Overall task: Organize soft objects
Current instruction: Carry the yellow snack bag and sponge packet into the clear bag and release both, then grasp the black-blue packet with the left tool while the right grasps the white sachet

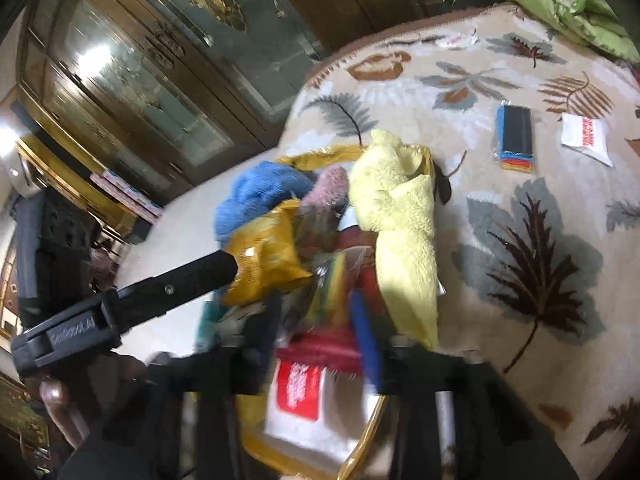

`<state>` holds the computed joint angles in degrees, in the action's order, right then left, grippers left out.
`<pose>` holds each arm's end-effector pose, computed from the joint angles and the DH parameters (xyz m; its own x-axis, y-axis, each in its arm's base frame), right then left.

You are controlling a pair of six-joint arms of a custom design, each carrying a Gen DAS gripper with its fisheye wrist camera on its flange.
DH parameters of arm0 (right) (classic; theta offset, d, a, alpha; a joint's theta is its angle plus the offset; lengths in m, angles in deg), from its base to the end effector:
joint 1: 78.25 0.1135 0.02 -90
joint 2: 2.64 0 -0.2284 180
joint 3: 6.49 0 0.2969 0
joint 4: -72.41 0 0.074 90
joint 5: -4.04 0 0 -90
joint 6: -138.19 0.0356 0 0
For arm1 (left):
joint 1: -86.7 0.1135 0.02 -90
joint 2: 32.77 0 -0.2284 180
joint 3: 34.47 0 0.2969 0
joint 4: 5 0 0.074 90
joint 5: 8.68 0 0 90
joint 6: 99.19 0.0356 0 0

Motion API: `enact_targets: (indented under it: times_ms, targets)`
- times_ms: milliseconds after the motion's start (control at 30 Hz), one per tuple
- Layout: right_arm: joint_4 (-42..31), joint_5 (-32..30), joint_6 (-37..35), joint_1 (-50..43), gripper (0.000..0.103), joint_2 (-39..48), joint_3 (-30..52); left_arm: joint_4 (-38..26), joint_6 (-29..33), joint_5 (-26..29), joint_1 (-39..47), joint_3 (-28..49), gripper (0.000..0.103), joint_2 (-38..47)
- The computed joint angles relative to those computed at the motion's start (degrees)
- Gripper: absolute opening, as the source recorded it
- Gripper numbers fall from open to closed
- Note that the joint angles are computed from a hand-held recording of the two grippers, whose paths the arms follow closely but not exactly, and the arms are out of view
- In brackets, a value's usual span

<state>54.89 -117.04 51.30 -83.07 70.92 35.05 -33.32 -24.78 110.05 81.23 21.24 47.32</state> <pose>0.2755 -0.0048 0.0956 -0.7713 0.1117 -0.6267 -0.2203 0.8768 0.4274 0.3118 -0.0470 0.1322 -0.8631 -0.1541 -0.4809 0.1470 0.8344 -0.5312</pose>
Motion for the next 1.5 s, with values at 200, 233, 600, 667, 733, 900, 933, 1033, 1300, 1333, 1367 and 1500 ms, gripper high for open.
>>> enact_targets:
  times_ms: [200, 233, 600, 667, 733, 900, 933, 1033, 1300, 1333, 1367, 1500]
  targets:
    - [-6.6, -5.5, -2.6, -5.6, 0.053, -18.3, -8.9, 0.0, -5.2, -9.3, -5.2, -9.7, 0.062, -18.3]
    - [-8.0, -6.6, -3.6, -7.1, 0.057, -20.9, -10.0, -0.7, -5.6, -10.5, -6.7, -10.4, 0.062, -20.7]
    - [-13.4, -14.4, -16.9, -30.3, 0.06, -7.0, -2.6, 3.8, -13.2, -22.0, -23.7, -3.3, 0.062, -10.1]
    - [-12.0, -12.9, -17.0, -31.1, 0.06, -2.2, 0.8, 4.5, -13.2, -21.4, -24.4, -0.3, 0.062, -5.8]
    - [-10.8, -10.9, -16.0, -31.2, 0.06, 3.6, 5.6, 5.1, -13.6, -18.6, -24.2, 3.2, 0.062, -1.1]
    - [-10.1, -4.4, -11.1, -29.7, 0.06, 18.3, 20.3, 5.4, -13.7, -16.4, -23.2, 10.6, 0.062, 7.8]
    - [-10.0, -3.2, -10.2, -29.3, 0.06, 20.9, 22.9, 5.7, -13.3, -16.4, -22.9, 11.0, 0.062, 8.5]
    - [-11.4, 0.5, -7.4, -27.3, 0.06, 31.1, 33.5, 6.5, -12.7, -15.9, -22.1, 12.2, 0.062, 10.3]
    - [-10.6, 13.4, -0.9, -21.6, 0.06, 48.9, 53.8, 4.1, -5.9, -17.5, -21.7, 14.7, 0.062, 12.2]
    - [-10.2, 15.1, -1.1, -21.0, 0.06, 49.5, 54.4, 3.6, -5.1, -17.2, -21.4, 15.0, 0.062, 12.4]
    - [-11.2, 15.7, -0.6, -20.5, 0.06, 50.7, 55.7, 3.4, -4.8, -16.2, -21.1, 15.2, 0.062, 12.7]
    - [-10.1, 19.3, -0.1, -19.1, 0.047, 51.1, 55.7, 2.0, -5.3, -13.5, -20.3, 17.1, 0.062, 14.7]
